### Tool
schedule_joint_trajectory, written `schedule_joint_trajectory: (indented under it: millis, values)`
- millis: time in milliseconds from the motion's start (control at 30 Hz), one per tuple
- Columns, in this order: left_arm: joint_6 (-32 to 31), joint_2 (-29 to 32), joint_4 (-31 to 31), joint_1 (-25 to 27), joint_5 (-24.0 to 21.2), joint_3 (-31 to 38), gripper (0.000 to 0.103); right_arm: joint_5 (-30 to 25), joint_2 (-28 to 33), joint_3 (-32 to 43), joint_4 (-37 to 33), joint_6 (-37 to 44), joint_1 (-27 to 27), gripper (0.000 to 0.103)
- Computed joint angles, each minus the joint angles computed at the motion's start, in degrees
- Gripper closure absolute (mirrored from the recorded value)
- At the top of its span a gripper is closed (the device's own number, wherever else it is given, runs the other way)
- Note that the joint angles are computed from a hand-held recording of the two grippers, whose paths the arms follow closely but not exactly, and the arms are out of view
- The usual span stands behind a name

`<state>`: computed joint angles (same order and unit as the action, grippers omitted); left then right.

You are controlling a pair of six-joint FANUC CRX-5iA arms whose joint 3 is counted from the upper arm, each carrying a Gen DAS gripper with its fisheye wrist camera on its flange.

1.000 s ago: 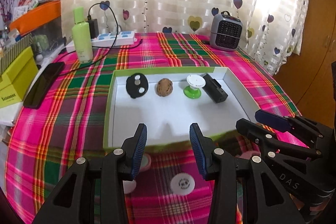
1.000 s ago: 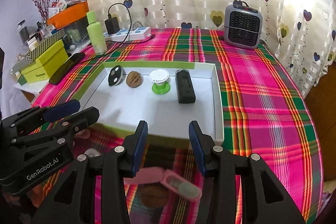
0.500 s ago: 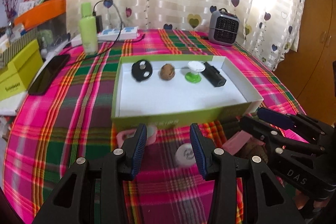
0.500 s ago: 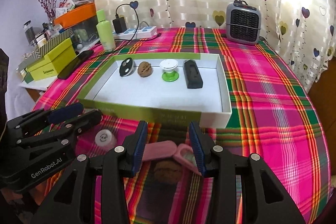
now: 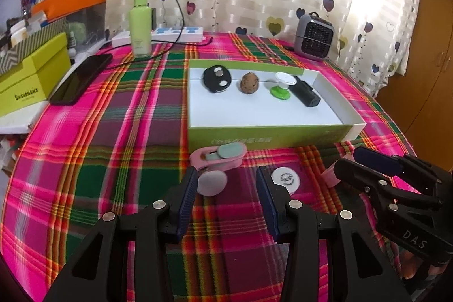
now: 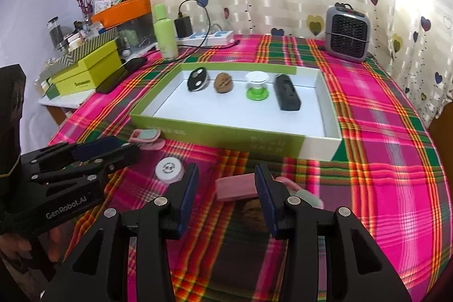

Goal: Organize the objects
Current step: 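Withdraw both open grippers from the box toward the pink items, then close right gripper on the white round jar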

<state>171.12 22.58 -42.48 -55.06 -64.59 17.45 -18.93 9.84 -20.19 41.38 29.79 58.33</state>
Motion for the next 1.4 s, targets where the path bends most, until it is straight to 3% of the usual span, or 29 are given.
schedule_joint_trajectory:
  millis: [467,933,1200,1400]
  values:
    - [-1.53,0.01,4.26,2.09,1.17,-1.58,0.061,-2.05,1.76,3.9,-9.78,9.97,1.94,0.061]
    - [-1.0,-0.86,5.33,3.76,2.87,-3.09,0.061,-3.45,3.0,6.24,-12.93,13.87,2.85,0.061]
    - [-0.15,-1.42,5.02,3.81,2.93,-3.86,0.076,-4.19,3.88,7.94,-15.4,16.77,3.41,0.061]
    - [0.81,-2.22,4.5,3.67,3.03,-4.82,0.078,-5.01,4.7,9.72,-18.53,19.8,3.57,0.061]
